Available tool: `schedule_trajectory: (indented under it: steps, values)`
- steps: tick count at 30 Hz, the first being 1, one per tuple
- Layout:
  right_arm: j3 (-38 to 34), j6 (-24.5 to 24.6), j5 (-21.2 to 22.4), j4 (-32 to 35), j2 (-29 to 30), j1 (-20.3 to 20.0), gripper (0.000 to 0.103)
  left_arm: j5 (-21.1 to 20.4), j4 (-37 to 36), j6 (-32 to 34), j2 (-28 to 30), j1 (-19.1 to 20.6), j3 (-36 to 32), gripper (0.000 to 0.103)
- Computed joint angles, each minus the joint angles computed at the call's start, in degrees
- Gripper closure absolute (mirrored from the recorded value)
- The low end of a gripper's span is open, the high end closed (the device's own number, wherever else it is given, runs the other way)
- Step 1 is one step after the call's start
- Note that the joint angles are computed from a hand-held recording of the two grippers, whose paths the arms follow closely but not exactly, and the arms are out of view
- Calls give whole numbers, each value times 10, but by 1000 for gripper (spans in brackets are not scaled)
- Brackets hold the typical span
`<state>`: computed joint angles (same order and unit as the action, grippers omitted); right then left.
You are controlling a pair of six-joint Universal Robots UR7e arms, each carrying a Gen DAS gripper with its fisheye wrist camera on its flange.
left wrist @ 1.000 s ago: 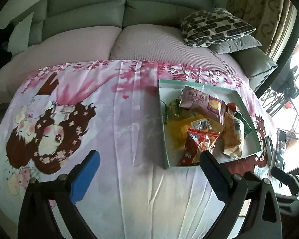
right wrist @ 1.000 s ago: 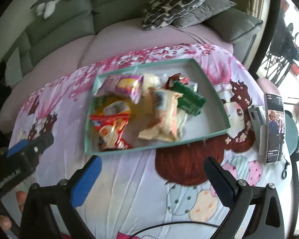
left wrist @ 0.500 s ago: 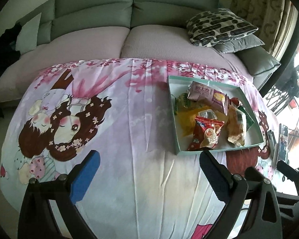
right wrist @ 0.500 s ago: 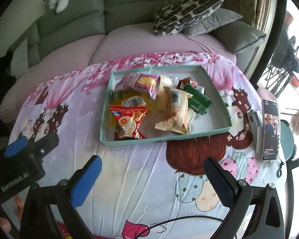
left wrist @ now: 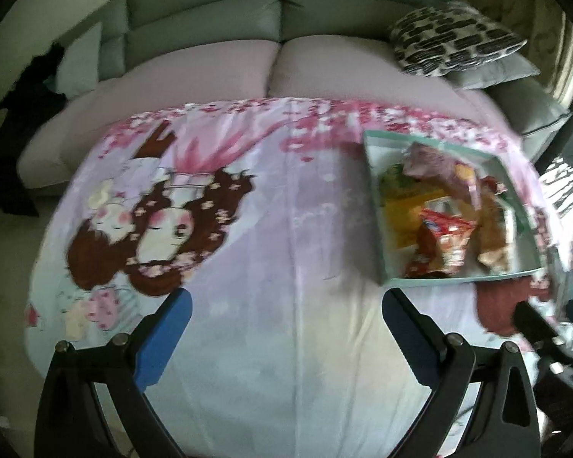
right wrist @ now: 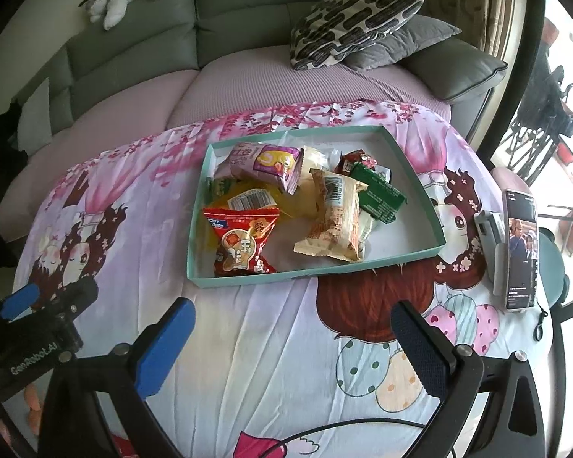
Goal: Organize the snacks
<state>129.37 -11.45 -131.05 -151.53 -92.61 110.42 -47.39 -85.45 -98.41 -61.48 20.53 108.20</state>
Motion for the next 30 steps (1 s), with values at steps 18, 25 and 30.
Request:
schedule_trajectory:
  steps: [18,25,30]
  values:
    - [-5,-2,-2,-7,17,-16,0,-20,4,8,3,19,6,3]
    - [-5,-3,-1,-8,18,-17,0,-22,4,7,4,21,5,3]
    - [-5,-3,-2,-9,19,-16,0,-23,5,7,4,21,4,3]
